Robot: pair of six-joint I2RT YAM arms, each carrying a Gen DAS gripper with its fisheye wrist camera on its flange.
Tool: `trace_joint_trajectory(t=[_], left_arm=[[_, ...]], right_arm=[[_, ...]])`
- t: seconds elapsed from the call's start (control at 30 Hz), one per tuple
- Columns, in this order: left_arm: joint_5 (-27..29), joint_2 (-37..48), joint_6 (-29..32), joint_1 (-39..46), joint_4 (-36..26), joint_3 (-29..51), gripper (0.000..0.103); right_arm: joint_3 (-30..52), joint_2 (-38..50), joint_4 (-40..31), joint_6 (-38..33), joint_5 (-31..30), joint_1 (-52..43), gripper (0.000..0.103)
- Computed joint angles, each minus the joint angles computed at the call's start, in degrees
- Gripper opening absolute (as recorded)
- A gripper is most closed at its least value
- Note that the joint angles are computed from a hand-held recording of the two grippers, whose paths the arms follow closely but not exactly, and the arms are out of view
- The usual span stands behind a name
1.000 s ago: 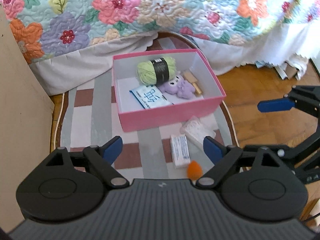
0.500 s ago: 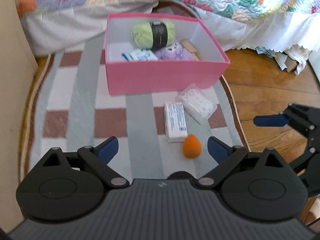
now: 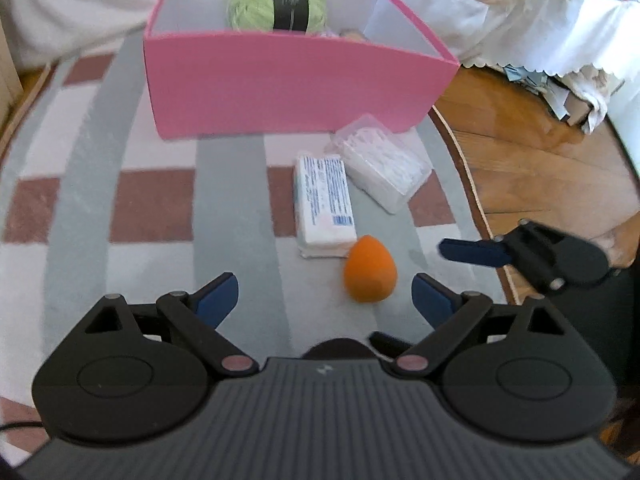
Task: Organize objects
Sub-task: 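Withdraw both tools from the box toward the orange sponge, then close both tools on the orange makeup sponge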
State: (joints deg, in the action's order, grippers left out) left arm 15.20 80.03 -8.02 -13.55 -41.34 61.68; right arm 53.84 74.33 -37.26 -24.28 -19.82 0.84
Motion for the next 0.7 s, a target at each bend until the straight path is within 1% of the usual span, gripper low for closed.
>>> trace_joint_trajectory(t=[0.13,0.2,0.23,0.27,0.3,0.33,0.37,0.4,0.43,0.47,0.5,0.53,0.57,0.63,0.7], left_arm=[[-0.03,0.81,-2.11,-0.77,4.24,-2.94,0.092],[0.84,1.66,-2.89,-0.92,5.67,-3.8,0.092],[1.0,1.6,-3.28,-1.14,7.12,-4.72,0.091],[0.72,1.47,-3.51,-1.57,8.68,-5.65,0.084],[0.33,1.64,-3.51,-2.08,9.69,-6.04,0.081],[0.29,1.89,-3.42,-2.46,10.48,-6.3,0.074],[0.77,2.32,-3.11,-2.66,10.78,-6.31,0.063],[1.54,3.03,-2.78,-2.72,10.66,-5.98,0.057],[2.27,3.64,-2.58,-2.64,10.4,-5.66,0.053],[3.62,3.98,-2.72,-2.37,10.43,-5.63,0.045],[5.38,4.12,-2.77,-1.94,10.38,-5.69,0.04],[6.83,4.24,-2.55,-1.66,10.06,-5.62,0.032],[6.78,3.66,-2.35,-1.87,10.04,-5.92,0.029],[5.81,2.28,-1.07,-2.73,9.77,-6.38,0.028],[5.39,0.87,-0.83,-3.26,9.29,-6.66,0.028]], right_arm=[[-5.38,-0.74,6.58,-0.36,1.57,1.67,0.089],[-7.04,-0.55,8.94,0.52,1.64,2.05,0.089],[-7.53,-0.13,9.81,1.27,1.65,2.12,0.088],[-8.0,0.21,10.65,2.13,1.75,2.42,0.086],[-8.35,0.48,11.19,2.12,1.55,2.17,0.085],[-8.7,0.67,11.91,2.17,1.78,2.33,0.082],[-9.16,0.64,12.61,2.07,1.88,2.43,0.077],[-9.38,0.62,13.0,1.92,2.0,2.46,0.076],[-9.48,0.7,13.36,2.2,2.17,2.67,0.076],[-9.39,1.12,13.82,2.47,1.6,2.39,0.068],[-9.41,1.12,14.03,2.9,1.3,2.28,0.064],[-9.26,1.15,13.95,3.31,1.0,2.27,0.054],[-9.28,0.92,13.93,3.63,0.94,2.39,0.046],[-9.35,0.08,13.62,3.72,2.36,3.07,0.044],[-9.13,-0.77,12.46,3.31,2.38,3.33,0.043]])
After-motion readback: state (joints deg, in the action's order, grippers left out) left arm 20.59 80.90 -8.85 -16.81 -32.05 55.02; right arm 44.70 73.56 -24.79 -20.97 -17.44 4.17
